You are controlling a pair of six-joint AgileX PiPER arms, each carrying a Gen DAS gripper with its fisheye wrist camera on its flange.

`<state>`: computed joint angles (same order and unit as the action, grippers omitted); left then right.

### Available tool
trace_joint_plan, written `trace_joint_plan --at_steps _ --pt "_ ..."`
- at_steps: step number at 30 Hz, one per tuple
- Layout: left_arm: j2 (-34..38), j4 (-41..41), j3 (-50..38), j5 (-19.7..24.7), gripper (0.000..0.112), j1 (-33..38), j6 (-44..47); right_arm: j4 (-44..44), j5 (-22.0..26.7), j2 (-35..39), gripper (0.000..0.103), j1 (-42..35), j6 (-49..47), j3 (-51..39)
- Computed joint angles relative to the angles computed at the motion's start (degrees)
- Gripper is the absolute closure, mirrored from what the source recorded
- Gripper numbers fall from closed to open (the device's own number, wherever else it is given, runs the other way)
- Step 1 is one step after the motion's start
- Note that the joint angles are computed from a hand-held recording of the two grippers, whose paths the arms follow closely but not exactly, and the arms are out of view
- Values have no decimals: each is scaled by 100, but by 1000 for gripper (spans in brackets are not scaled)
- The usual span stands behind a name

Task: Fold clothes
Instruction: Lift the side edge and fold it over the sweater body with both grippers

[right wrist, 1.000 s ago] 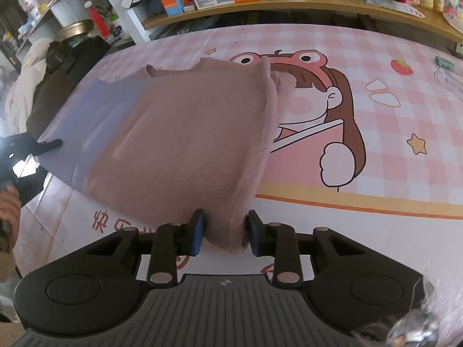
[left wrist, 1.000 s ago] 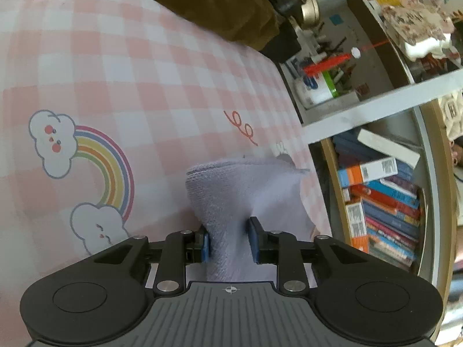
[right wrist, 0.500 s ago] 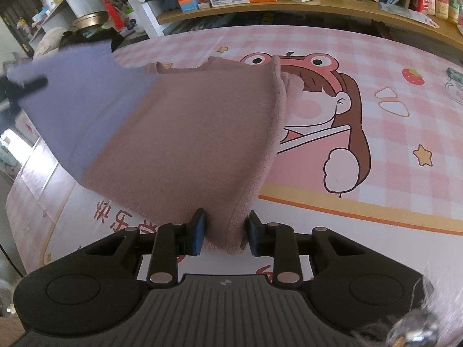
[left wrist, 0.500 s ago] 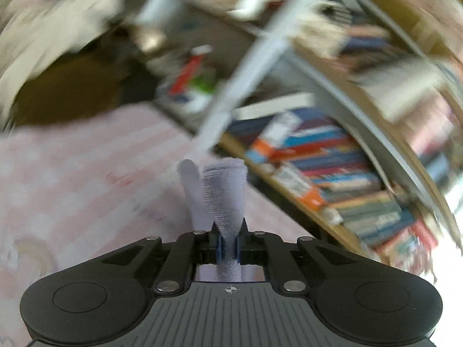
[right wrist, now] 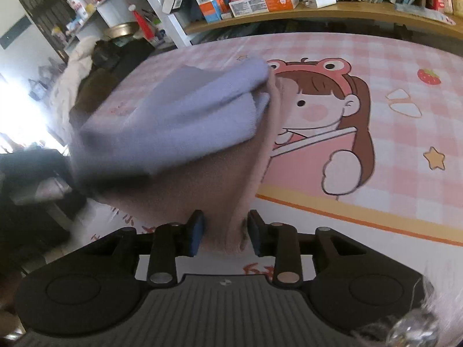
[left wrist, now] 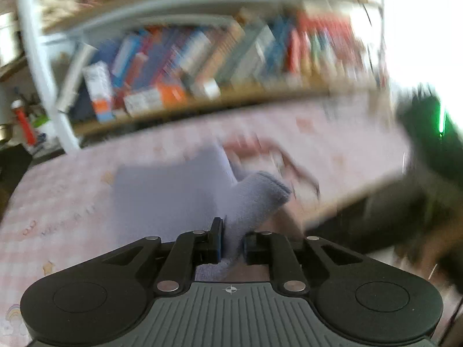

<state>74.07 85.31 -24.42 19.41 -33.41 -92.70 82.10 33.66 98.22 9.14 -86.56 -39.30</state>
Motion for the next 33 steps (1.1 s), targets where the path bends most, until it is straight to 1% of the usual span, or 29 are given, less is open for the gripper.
trace_joint_plan --at_steps 2,4,5,6,7,8,9,11,12,13,15,17,18,19,20,22,23,24,25,28,29,31,33 --pt "235 -256 -109 292 95 -279 66 -63 306 47 70 -302 -131 24" --pt "234 -397 -160 411 95 -334 -22 -104 590 84 70 -575 -219 44" --pt "146 -354 -149 467 95 -347 -259 -110 718 102 70 -695 -253 55" --pt "45 -246 -124 531 98 -367 -592 -154 851 151 73 -780 -234 31" --pt "-60 1 -80 708 100 -445 -1140 -200 984 201 82 -865 -213 6" --pt "-168 176 -51 945 100 -546 -1640 -245 1115 251 84 -948 -192 -21" --pt "-148 261 -82 1243 101 -725 -1910 -217 1127 258 85 -942 -224 -8" --pt "-5 251 -223 1849 101 -1104 -2111 -173 1175 301 89 -923 -263 -12" --pt "175 235 -305 1936 101 -1198 -2069 -159 1213 338 90 -910 -268 -32" --pt "394 200 -401 1935 100 -1257 -1952 -160 1281 374 90 -908 -270 -52" --pt "1090 -29 -720 1756 99 -1238 -1480 -233 1382 394 90 -969 -321 -61" --pt "1529 -35 -849 1621 99 -1217 -1384 -356 1437 414 90 -1019 -298 -99" --pt "1580 -20 -829 1542 93 -1201 -1330 -476 1474 416 90 -1100 -219 -128" --pt "1590 -5 -785 1450 87 -1183 -1246 -595 1511 420 86 -1180 -140 -160" --pt "1602 9 -744 1359 83 -1164 -1159 -713 1550 424 82 -1259 -63 -193" --pt "1593 -138 -729 1387 74 -1280 -848 -852 1736 404 78 -1532 67 -262" --pt "1552 -245 -731 1416 71 -1354 -693 -920 1829 398 77 -1667 133 -302" --pt "1431 -301 -693 1388 63 -1406 -626 -949 1880 363 76 -1795 201 -345" --pt "1276 -341 -639 1337 57 -1449 -593 -945 1932 321 73 -1886 268 -392" --pt "705 -107 -372 1199 55 -1509 -855 -909 2110 219 68 -2094 463 -550" --pt "488 -33 -265 1189 55 -1515 -972 -887 2190 195 65 -2103 520 -612" --pt "77 78 -74 1178 55 -1491 -1178 -793 2278 122 63 -1932 665 -742" --pt "-421 300 178 1042 54 -1276 -1500 -707 2354 84 61 -1715 779 -874"
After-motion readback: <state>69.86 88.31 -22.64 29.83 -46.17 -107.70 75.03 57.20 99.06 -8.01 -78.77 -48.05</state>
